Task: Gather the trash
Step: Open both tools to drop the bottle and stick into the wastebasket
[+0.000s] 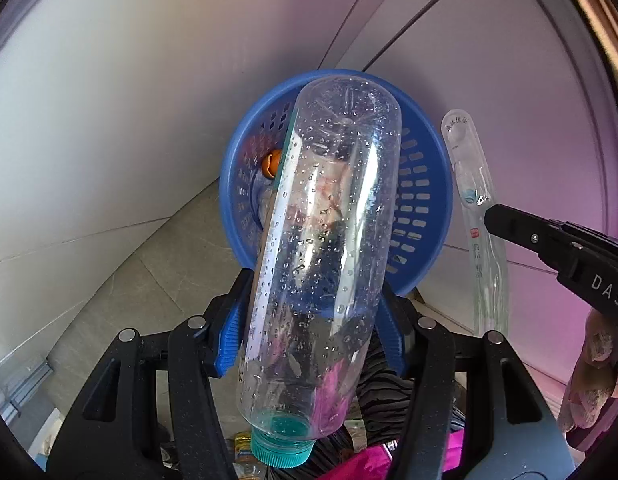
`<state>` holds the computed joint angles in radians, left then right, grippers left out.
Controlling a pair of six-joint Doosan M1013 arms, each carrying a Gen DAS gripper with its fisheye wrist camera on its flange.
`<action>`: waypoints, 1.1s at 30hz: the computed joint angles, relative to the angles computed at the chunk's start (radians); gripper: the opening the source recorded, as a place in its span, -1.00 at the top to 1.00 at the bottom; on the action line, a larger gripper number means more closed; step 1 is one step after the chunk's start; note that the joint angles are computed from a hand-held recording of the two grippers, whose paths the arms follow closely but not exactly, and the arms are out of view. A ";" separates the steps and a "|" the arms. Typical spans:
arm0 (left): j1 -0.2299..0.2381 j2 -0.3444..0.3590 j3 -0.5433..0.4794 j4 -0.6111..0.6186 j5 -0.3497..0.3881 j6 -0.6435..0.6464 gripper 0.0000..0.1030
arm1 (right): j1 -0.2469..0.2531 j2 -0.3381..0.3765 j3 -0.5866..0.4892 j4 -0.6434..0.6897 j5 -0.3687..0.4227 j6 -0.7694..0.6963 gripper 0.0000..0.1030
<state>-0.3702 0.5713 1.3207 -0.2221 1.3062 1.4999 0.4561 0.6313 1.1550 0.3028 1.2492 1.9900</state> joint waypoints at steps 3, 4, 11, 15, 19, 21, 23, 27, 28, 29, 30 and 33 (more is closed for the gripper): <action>-0.007 0.013 -0.009 0.008 0.010 -0.001 -0.13 | 0.003 0.010 -0.006 -0.017 0.015 -0.003 0.99; -0.011 0.017 -0.013 0.012 0.012 -0.003 -0.13 | 0.002 0.013 -0.008 -0.020 0.020 -0.006 0.99; -0.020 0.028 -0.019 0.037 0.023 0.001 -0.13 | 0.009 0.032 -0.021 -0.050 0.037 -0.013 0.99; -0.027 0.029 -0.022 0.050 0.031 0.002 -0.14 | 0.008 0.037 -0.025 -0.060 0.039 -0.009 0.99; -0.028 0.028 -0.023 0.059 0.026 0.005 -0.14 | 0.006 0.036 -0.028 -0.063 0.039 -0.006 0.95; -0.029 0.030 -0.027 0.062 0.028 0.007 -0.16 | 0.005 0.038 -0.032 -0.072 0.040 -0.009 0.88; -0.035 0.030 -0.028 0.069 0.024 -0.003 -0.18 | 0.004 0.036 -0.032 -0.073 0.037 -0.009 0.66; -0.034 0.026 -0.032 0.070 0.020 -0.010 -0.30 | -0.002 0.028 -0.029 -0.080 0.032 -0.001 0.39; -0.034 0.025 -0.034 0.073 0.020 -0.013 -0.30 | -0.004 0.027 -0.028 -0.077 0.031 -0.003 0.39; -0.033 0.024 -0.034 0.073 0.020 -0.016 -0.30 | -0.005 0.025 -0.028 -0.077 0.031 -0.006 0.39; -0.031 0.023 -0.036 0.072 0.021 -0.018 -0.30 | -0.006 0.024 -0.028 -0.079 0.030 -0.008 0.39; -0.028 0.019 -0.042 0.075 0.024 -0.022 -0.30 | -0.009 0.020 -0.027 -0.075 0.029 -0.017 0.39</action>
<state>-0.3986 0.5903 1.2791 -0.1466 1.3307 1.4782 0.4468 0.6516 1.1280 0.2276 1.2785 1.9734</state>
